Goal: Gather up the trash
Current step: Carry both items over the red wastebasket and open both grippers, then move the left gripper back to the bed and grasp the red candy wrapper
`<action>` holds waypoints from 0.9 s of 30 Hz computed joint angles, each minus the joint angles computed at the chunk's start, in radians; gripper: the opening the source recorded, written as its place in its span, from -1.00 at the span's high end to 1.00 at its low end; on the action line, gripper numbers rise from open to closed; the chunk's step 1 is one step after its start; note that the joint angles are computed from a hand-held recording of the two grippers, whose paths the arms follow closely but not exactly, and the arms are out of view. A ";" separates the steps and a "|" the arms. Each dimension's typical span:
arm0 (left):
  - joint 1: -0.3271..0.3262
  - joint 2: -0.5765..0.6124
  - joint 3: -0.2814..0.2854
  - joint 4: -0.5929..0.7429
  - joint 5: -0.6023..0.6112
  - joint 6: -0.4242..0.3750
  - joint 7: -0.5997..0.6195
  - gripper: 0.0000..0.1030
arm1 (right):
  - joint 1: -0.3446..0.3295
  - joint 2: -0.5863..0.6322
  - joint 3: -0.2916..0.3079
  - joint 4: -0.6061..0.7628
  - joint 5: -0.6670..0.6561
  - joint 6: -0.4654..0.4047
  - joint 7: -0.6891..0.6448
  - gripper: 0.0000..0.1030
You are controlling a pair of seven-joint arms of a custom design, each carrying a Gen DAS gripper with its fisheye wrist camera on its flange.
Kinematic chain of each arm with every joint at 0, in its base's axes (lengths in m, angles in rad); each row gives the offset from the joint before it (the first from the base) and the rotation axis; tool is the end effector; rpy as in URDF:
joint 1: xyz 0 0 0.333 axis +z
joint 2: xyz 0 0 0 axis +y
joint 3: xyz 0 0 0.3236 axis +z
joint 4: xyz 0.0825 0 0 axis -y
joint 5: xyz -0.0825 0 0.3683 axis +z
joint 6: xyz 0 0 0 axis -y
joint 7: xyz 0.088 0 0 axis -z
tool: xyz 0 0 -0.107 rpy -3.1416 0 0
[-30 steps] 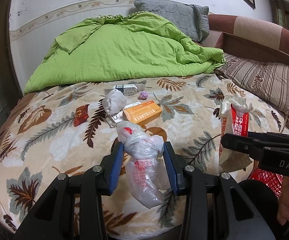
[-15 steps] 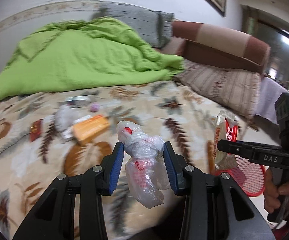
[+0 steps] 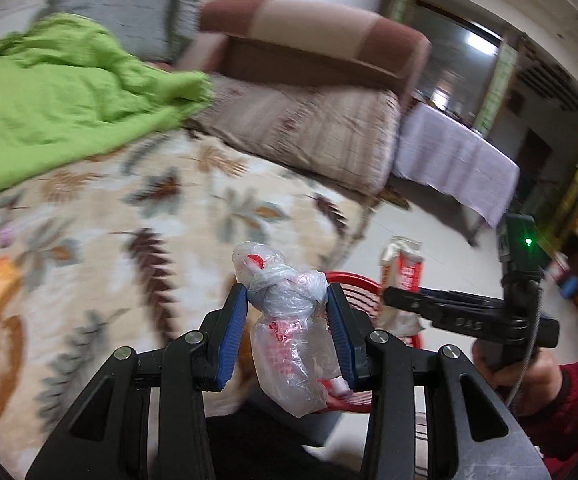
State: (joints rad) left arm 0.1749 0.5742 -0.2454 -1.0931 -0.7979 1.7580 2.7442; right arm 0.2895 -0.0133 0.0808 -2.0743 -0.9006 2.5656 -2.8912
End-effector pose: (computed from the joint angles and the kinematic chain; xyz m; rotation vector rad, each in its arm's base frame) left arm 0.7151 -0.0582 0.5510 0.6586 -2.6408 1.3516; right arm 0.5250 0.2170 0.5007 -0.9133 2.2495 -0.6260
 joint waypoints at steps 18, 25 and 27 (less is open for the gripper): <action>-0.048 -0.009 0.015 -0.007 0.034 0.068 -0.049 -0.44 | -0.015 0.010 0.005 0.013 0.013 0.019 -0.029 -0.16; -0.013 0.011 0.042 -0.002 0.068 0.220 -0.052 -0.45 | 0.025 0.186 -0.007 0.221 0.097 0.059 -0.246 -0.17; -0.001 0.032 0.046 0.023 0.085 0.248 -0.066 -0.45 | 0.039 0.230 -0.012 0.275 0.126 0.063 -0.304 -0.20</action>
State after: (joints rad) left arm 0.1735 0.6064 -0.1990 -1.0703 -0.7132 2.0061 2.6779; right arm 0.3288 0.2171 0.0683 -1.7992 -0.7744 2.6282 -3.1949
